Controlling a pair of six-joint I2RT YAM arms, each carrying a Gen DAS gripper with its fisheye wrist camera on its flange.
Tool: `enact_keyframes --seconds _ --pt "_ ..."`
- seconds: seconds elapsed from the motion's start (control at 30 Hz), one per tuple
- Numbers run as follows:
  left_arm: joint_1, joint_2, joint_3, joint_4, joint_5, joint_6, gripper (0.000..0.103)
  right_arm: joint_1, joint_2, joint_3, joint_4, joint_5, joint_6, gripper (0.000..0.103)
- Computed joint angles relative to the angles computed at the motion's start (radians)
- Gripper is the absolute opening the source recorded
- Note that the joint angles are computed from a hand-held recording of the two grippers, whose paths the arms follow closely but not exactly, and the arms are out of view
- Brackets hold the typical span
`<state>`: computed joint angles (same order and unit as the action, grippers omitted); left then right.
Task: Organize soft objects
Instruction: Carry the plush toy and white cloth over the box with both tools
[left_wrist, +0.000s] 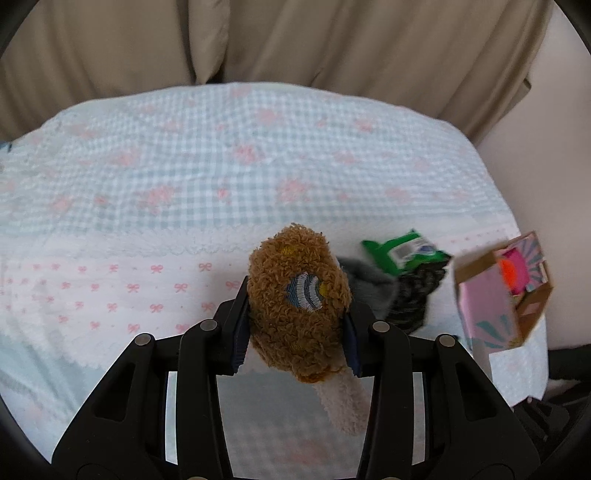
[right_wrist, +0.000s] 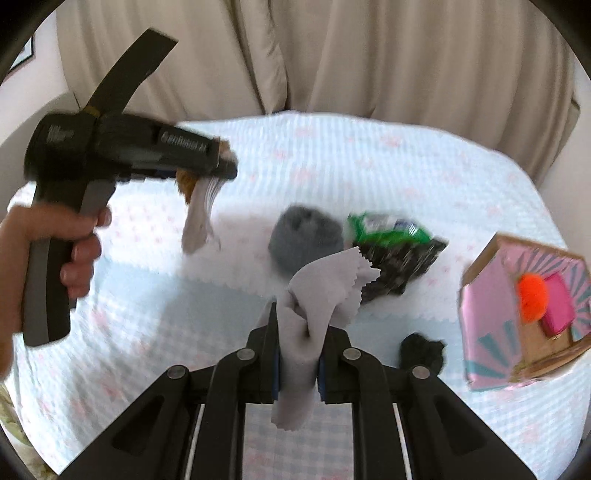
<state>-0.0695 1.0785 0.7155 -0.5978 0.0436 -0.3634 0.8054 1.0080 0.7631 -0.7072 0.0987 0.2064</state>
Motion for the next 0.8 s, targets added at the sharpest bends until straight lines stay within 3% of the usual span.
enact_keyframes --seconds 0.27,0.47,0.6,0.8 --pt "-0.195 -0.08 0.241 -0.276 -0.129 -0.154 0.038 -0.075 -0.072 0.236 -0.217 -0.024 -0.033 0.014" --pt "-0.47 -0.023 0.469 -0.456 -0.324 -0.352 0.038 -0.274 -0.091 0.432 -0.376 -0.174 -0.16 0.014" --pt "-0.725 0.087 0.653 -0.607 -0.512 -0.576 0.038 -0.545 -0.075 0.561 -0.495 -0.401 -0.335 0.014" --pt "-1.012 0.357 0.976 -0.836 -0.697 -0.941 0.038 -1.086 0.113 0.825 -0.808 -0.783 -0.848 0.014"
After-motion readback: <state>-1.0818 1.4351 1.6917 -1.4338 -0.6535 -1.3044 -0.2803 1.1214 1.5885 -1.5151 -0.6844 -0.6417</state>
